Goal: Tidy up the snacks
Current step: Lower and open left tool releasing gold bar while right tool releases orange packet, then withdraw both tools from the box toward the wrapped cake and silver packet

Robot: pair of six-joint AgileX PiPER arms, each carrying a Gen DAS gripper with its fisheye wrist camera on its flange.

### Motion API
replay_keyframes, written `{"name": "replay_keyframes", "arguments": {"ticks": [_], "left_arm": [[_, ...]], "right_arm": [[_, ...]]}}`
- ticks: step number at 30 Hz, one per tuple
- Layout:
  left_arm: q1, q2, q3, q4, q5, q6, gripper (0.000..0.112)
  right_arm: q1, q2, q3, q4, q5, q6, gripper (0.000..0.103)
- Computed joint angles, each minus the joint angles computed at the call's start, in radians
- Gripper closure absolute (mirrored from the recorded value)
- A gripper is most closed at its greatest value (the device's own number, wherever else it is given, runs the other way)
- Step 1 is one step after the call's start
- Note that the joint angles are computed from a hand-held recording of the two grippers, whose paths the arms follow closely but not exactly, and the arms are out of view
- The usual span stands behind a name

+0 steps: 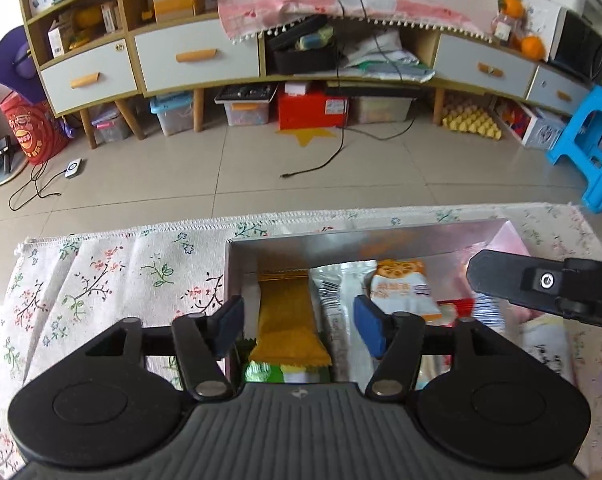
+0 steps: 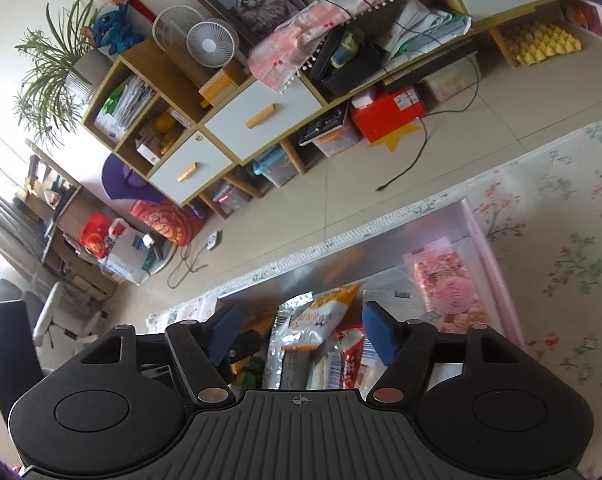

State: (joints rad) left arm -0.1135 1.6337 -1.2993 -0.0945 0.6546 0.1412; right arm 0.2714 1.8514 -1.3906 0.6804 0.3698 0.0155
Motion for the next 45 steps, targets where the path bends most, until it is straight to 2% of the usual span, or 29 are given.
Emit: {"name": "replay_keyframes", "arguments": {"ticks": [6,10,16,22,27,31,34,41,45], "left_arm": [[-0.006,-0.089,0.061,-0.04,-0.001,0.029,0.035],[-0.014,-0.17,0.133,-0.043,-0.015,0.006,0.022],[-0.038,-0.272,0.214,0.014,0.01,-0.071,0.013],[-0.06,-0.388,0.331,0.047,-0.012,-0.14,0.01],[-0.096,-0.462,0.399,0.076,0.026,-0.191,0.01],[-0.148,-0.524,0.449,0.173,0.04,-0.259,0.01],[-0.16,-0.565,0.489,0.184,0.04,-0.258,0.01],[-0.206,-0.663,0.619,0.236,-0.011,-0.301,0.01],[-0.205,-0.674,0.663,0.208,-0.031,-0.241,0.01]], "right_arm": [[0.018,-0.103,0.022,-0.271,0.052,0.234,0.019],[0.057,-0.174,0.064,-0.467,0.084,0.391,0.018],[0.12,-0.276,0.15,-0.639,0.128,0.512,0.016],[0.177,-0.375,0.237,-0.747,0.166,0.614,0.015],[0.237,-0.44,0.289,-0.837,0.216,0.684,0.014],[0.33,-0.479,0.322,-0.996,0.284,0.794,0.014],[0.402,-0.514,0.366,-1.102,0.32,0.881,0.014],[0.501,-0.563,0.463,-1.227,0.344,0.98,0.014],[0.536,-0.555,0.503,-1.28,0.355,1.009,0.013]]}}
